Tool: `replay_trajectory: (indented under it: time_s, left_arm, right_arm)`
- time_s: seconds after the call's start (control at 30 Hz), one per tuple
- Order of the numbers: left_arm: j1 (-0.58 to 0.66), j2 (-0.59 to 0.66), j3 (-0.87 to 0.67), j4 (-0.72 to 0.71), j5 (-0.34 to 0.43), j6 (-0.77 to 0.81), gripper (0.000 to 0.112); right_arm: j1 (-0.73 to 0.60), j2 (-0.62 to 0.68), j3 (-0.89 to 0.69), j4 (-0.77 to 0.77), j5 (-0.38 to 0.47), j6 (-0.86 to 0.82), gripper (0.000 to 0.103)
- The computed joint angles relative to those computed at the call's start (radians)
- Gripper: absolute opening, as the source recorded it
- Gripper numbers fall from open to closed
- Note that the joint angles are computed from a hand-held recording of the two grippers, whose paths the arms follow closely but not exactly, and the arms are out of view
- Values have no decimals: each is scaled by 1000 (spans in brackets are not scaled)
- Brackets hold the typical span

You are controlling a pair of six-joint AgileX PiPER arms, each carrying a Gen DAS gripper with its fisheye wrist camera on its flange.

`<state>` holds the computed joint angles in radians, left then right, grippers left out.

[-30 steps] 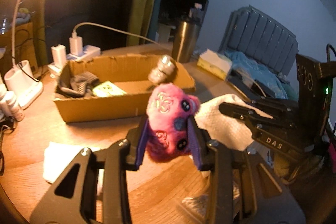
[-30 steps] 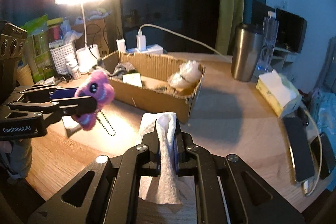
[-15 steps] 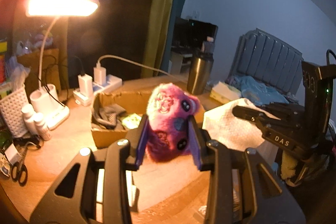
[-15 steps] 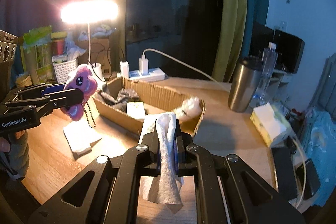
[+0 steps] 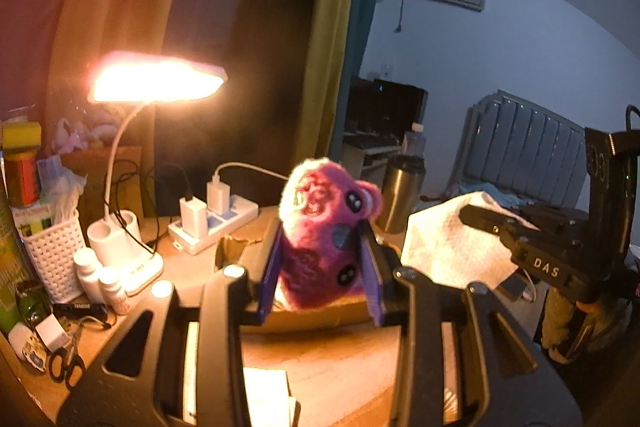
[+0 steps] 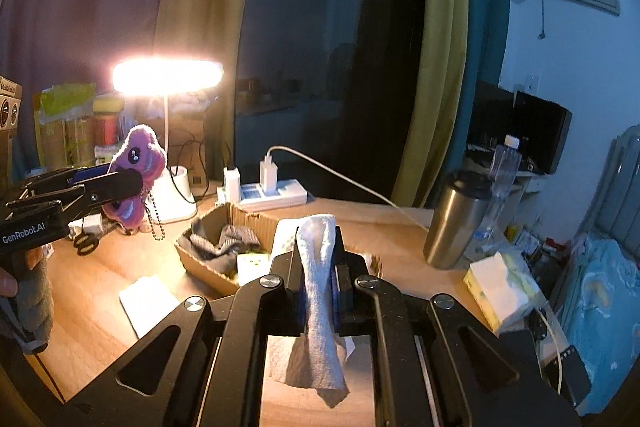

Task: Organize soft objects
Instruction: 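Carry the pink plush and paper towels over the cardboard box with both grippers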

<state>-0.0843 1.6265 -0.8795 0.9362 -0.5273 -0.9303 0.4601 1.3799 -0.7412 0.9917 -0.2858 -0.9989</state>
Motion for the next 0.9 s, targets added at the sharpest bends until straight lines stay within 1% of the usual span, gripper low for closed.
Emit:
replay_trajectory:
  time_s: [0.13, 0.27, 0.57, 0.83, 0.9]
  left_arm:
    - [6, 1, -15, -2, -3, 2, 37]
    - [12, 5, -31, -1, -1, -2, 37]
    - [3, 43, -74, -54, -8, 33, 37]
    - [-7, 115, -152, -41, 5, 5, 37]
    - [-10, 134, -173, -32, 9, -2, 37]
  right_arm:
    - [9, 11, -24, 5, -7, -2, 10]
    - [18, 21, -43, -25, -26, 38, 10]
    - [-4, 54, -94, -122, -21, 121, 10]
    - [-47, 107, -141, -247, -6, 243, 10]
    - [-38, 121, -141, -255, -42, 249, 10]
